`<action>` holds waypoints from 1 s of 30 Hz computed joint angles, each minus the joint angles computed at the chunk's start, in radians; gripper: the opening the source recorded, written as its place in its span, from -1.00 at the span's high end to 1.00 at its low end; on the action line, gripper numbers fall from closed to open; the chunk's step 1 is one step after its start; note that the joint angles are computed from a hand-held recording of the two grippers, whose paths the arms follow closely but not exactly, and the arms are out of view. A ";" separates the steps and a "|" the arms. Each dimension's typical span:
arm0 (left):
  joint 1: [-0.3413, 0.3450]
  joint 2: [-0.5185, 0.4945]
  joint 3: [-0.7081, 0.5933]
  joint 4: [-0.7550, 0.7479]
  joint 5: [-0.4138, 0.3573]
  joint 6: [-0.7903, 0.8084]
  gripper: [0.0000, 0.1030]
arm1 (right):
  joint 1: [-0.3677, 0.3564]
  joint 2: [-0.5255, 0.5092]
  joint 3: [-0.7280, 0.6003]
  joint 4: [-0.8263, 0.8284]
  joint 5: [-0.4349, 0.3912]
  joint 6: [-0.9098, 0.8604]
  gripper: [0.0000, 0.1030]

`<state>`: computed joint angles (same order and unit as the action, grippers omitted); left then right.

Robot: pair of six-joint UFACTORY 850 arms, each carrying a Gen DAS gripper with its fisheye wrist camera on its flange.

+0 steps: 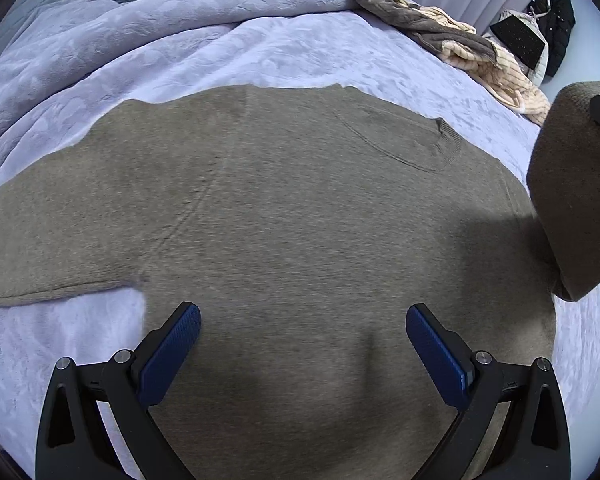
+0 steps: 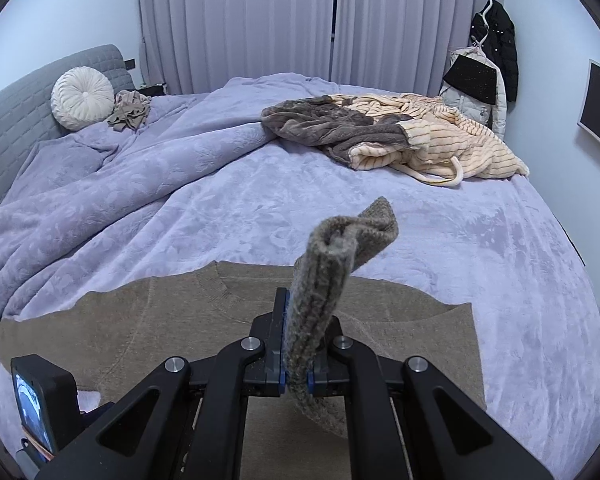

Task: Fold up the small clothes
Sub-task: 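Lift the sleeve with the right gripper and carry it across the sweater body, then lower the sleeve onto the sweater body and open the right gripper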

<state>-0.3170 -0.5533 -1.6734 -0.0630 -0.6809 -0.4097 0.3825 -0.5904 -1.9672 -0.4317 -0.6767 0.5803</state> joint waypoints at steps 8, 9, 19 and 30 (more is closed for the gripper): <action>0.036 0.049 0.082 -0.027 0.034 0.005 -1.00 | 0.062 -0.096 -0.112 0.046 -0.034 -0.049 0.87; 0.041 0.053 0.092 -0.033 0.037 0.008 -1.00 | 0.069 -0.113 -0.133 0.056 -0.045 -0.057 0.87; 0.073 0.109 0.192 -0.080 0.066 0.009 -1.00 | 0.117 -0.308 -0.361 0.140 -0.185 -0.180 0.87; 0.095 0.175 0.283 -0.087 0.085 -0.029 -1.00 | 0.123 -0.508 -0.623 0.364 -0.339 -0.385 0.42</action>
<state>-0.2222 -0.3785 -1.3900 -0.1495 -0.5964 -0.4382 0.5053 -1.0985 -2.5906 -0.0676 -1.0155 0.1957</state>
